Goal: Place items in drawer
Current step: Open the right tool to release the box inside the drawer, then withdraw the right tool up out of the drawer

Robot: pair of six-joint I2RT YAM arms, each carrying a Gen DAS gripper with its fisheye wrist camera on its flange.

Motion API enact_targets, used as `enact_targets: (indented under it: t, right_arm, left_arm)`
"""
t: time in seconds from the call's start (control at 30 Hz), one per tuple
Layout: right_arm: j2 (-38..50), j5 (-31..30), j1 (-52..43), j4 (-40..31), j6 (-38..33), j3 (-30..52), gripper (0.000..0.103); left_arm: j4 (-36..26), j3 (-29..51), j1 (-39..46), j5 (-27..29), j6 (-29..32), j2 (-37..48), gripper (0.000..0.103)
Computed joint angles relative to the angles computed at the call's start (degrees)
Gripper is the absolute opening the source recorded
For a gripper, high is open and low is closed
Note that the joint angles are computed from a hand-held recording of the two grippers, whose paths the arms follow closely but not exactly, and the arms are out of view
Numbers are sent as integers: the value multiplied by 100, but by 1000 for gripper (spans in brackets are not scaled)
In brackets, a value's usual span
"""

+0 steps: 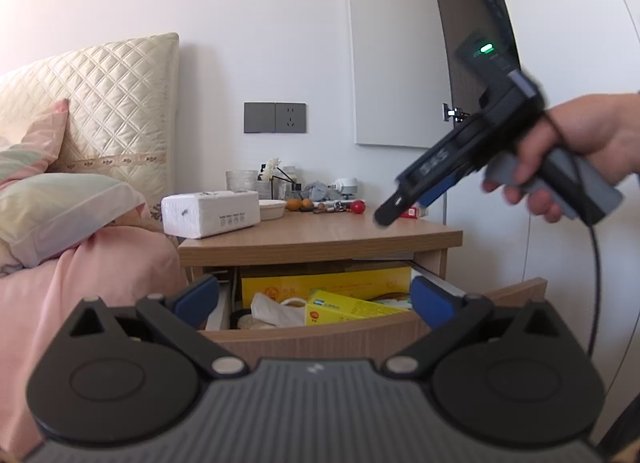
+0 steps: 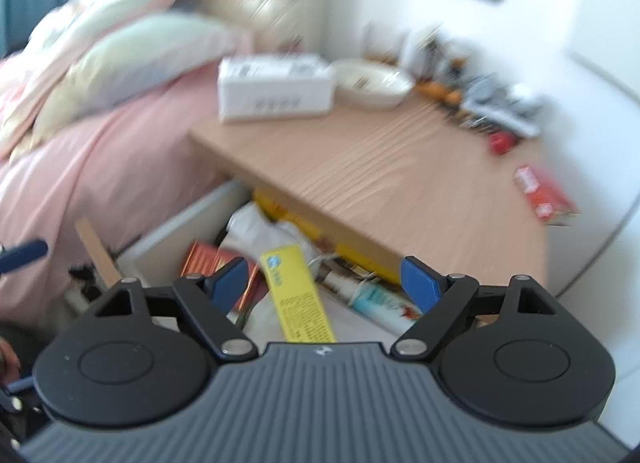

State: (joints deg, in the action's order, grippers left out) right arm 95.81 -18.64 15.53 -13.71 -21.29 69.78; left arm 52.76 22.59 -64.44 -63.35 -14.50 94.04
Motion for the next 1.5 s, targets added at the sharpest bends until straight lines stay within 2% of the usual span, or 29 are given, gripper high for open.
enact_targets:
  t: [0.17, 0.4, 0.57, 0.73, 0.9, 1.03, 1.3, 1.5]
  right_arm:
    - [-1046, -13, -212, 1350, 496, -1451, 85]
    - [-2001, -412, -552, 2822, 1011, -3148, 85]
    - [-2283, -426, -670, 4427, 1432, -4349, 85]
    - [-2035, -357, -684, 6059, 1852, -5264, 85]
    - [-1426, -312, -693, 7385, 2284, -5783, 85]
    - [-1153, -331, -679, 8016, 2272, -6049, 85]
    - [-912, -3, -463, 9142, 2144, -6484, 85]
    - [-790, 16, -554, 9485, 2475, -6555, 85]
  left_arm:
    - [-50, 26, -16, -19, -42, 19, 103]
    - [-210, 66, 0, -12, -131, 12, 103]
    - [-275, 102, 1, -18, -177, 25, 103]
    - [-302, 116, 12, 13, -178, 37, 103]
    - [-301, 121, 42, 54, -171, 53, 103]
    - [-299, 127, 81, 80, -192, 59, 103]
    - [-281, 118, 96, 84, -206, 64, 103]
    - [-277, 113, 74, 68, -206, 56, 103]
